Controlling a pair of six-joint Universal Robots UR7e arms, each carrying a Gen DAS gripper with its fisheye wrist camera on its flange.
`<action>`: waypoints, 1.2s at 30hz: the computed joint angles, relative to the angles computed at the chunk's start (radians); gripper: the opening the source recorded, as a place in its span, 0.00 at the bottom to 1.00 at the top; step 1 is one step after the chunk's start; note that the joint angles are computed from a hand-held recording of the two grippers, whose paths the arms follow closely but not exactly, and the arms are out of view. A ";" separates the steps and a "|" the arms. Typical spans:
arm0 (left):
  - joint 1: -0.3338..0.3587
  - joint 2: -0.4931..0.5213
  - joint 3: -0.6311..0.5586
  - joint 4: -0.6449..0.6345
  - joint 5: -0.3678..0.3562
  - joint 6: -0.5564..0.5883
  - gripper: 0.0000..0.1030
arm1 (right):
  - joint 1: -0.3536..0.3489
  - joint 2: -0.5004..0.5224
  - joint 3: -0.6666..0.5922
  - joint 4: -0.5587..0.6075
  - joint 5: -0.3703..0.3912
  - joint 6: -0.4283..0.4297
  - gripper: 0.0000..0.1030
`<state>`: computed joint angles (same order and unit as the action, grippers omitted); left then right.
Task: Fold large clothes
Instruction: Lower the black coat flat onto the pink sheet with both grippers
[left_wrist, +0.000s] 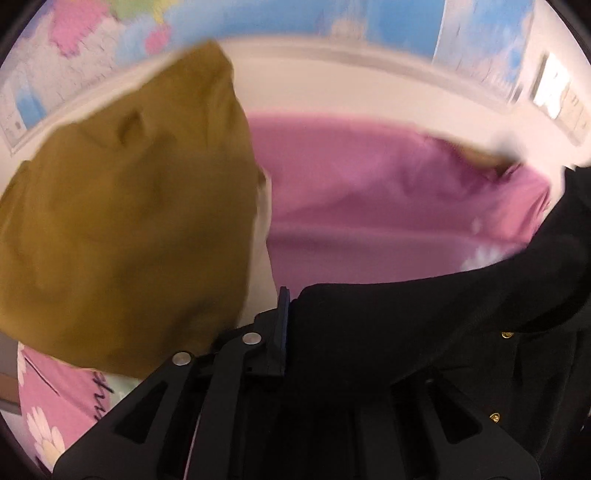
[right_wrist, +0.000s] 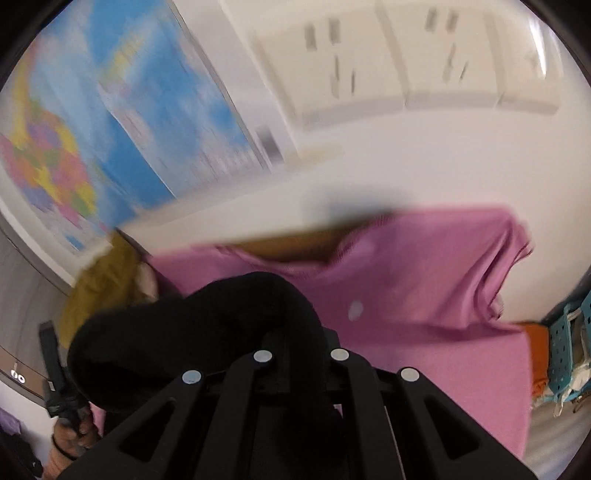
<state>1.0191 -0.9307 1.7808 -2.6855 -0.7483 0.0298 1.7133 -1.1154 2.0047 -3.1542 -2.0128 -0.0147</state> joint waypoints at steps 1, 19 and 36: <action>0.011 0.024 -0.016 0.028 0.019 0.003 0.12 | -0.010 0.031 -0.021 0.032 -0.033 0.022 0.05; -0.090 -0.148 0.266 -0.261 -0.150 0.343 0.80 | 0.004 -0.365 0.436 0.096 0.032 -0.051 0.85; -0.156 -0.153 0.387 -0.220 -0.232 0.325 0.81 | 0.082 -0.671 0.656 -0.068 -0.027 0.013 0.02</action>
<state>0.8634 -1.0835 2.1682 -2.9051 -0.9805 0.3547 1.7949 -1.7864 2.6610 -3.2218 -2.0401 -0.0017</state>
